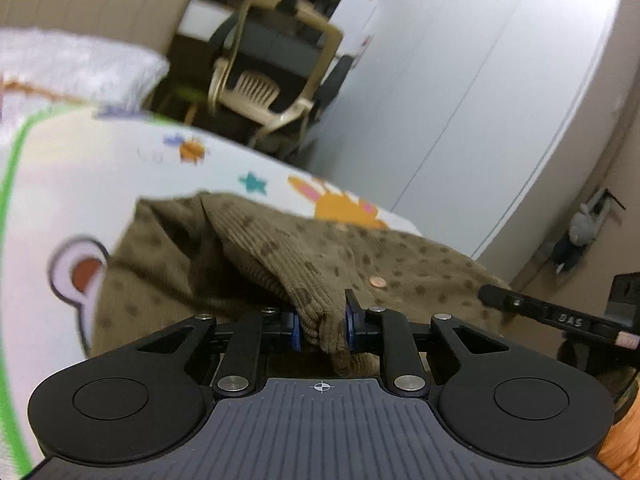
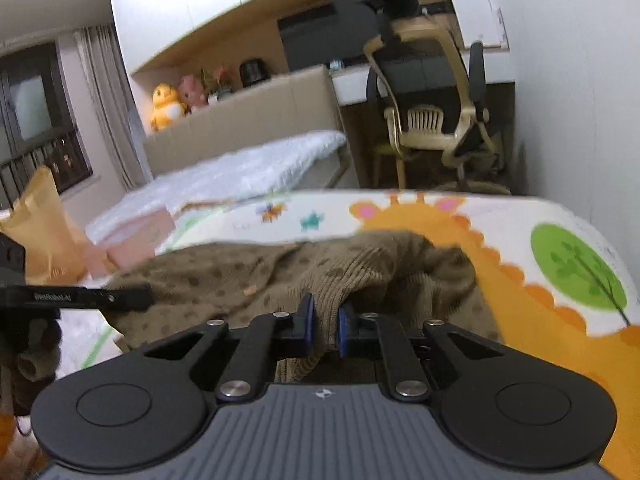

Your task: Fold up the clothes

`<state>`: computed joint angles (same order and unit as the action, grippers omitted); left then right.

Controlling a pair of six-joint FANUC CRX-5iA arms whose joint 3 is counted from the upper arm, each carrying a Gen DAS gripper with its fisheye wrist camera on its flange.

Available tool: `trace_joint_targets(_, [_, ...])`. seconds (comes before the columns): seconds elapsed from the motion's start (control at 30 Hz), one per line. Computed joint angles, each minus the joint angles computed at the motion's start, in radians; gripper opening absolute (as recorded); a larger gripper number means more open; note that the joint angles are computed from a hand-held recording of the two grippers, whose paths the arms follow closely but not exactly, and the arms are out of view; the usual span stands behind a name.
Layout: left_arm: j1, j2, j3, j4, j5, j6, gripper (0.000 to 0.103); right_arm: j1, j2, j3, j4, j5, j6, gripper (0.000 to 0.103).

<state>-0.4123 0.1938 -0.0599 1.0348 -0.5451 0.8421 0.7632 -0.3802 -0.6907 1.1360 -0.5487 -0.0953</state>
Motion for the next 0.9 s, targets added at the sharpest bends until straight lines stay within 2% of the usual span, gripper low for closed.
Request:
trace_joint_targets(0.07, [0.009,-0.009,-0.005,-0.057,-0.018,0.044,0.022,0.015,0.030,0.014,-0.087,-0.030,0.044,0.011])
trace_joint_targets(0.13, [0.020,0.009,0.021,-0.166,-0.050,0.141,0.025,0.023,0.068,0.035,-0.172,-0.064,0.097,0.012])
trace_joint_targets(0.2, [0.030,0.036,0.063,-0.283,-0.093,0.248,0.031,0.023,0.075,0.045,-0.210,-0.077,0.135,0.019])
trace_joint_targets(0.23, [0.037,0.039,0.067,-0.293,-0.106,0.253,0.036,0.024,0.066,0.051,-0.224,-0.088,0.156,0.025])
trace_joint_targets(0.3, [0.051,0.033,0.063,-0.282,-0.118,0.229,0.039,0.021,0.040,0.046,-0.191,-0.101,0.161,0.035])
trace_joint_targets(0.37, [0.062,0.015,0.065,-0.275,-0.118,0.198,0.052,0.015,0.020,0.040,-0.141,-0.112,0.151,0.047])
trace_joint_targets(0.43, [0.071,0.006,0.060,-0.188,-0.114,0.115,0.058,-0.019,0.028,0.052,-0.087,-0.089,0.142,0.048])
trace_joint_targets(0.57, [0.046,0.068,0.128,-0.014,-0.078,-0.028,0.059,-0.111,0.132,0.129,0.021,0.038,0.136,0.059])
trace_joint_targets(0.63, [0.020,0.130,0.190,0.051,-0.052,-0.078,0.060,-0.145,0.215,0.192,0.011,0.101,0.163,0.062])
trace_joint_targets(0.67, [0.014,0.169,0.236,0.038,-0.060,-0.054,0.061,-0.154,0.259,0.230,-0.021,0.120,0.196,0.062])
trace_joint_targets(0.73, [0.011,0.257,0.347,-0.029,-0.098,0.037,0.061,-0.137,0.332,0.297,-0.125,0.058,0.313,0.062])
trace_joint_targets(0.77, [0.013,0.302,0.414,-0.117,-0.121,0.125,0.061,-0.132,0.370,0.333,-0.172,0.026,0.367,0.062])
trace_joint_targets(0.8, [0.017,0.341,0.480,-0.217,-0.152,0.219,0.060,-0.129,0.375,0.327,-0.171,0.001,0.394,0.062])
trace_joint_targets(0.83, [0.022,0.361,0.512,-0.265,-0.175,0.262,0.055,-0.127,0.379,0.319,-0.167,-0.023,0.418,0.062])
trace_joint_targets(0.87, [0.027,0.372,0.520,-0.278,-0.187,0.270,0.047,-0.130,0.361,0.289,-0.148,-0.021,0.425,0.062])
trace_joint_targets(0.9, [0.032,0.384,0.530,-0.292,-0.199,0.280,0.045,-0.127,0.348,0.273,-0.130,-0.054,0.414,0.063])
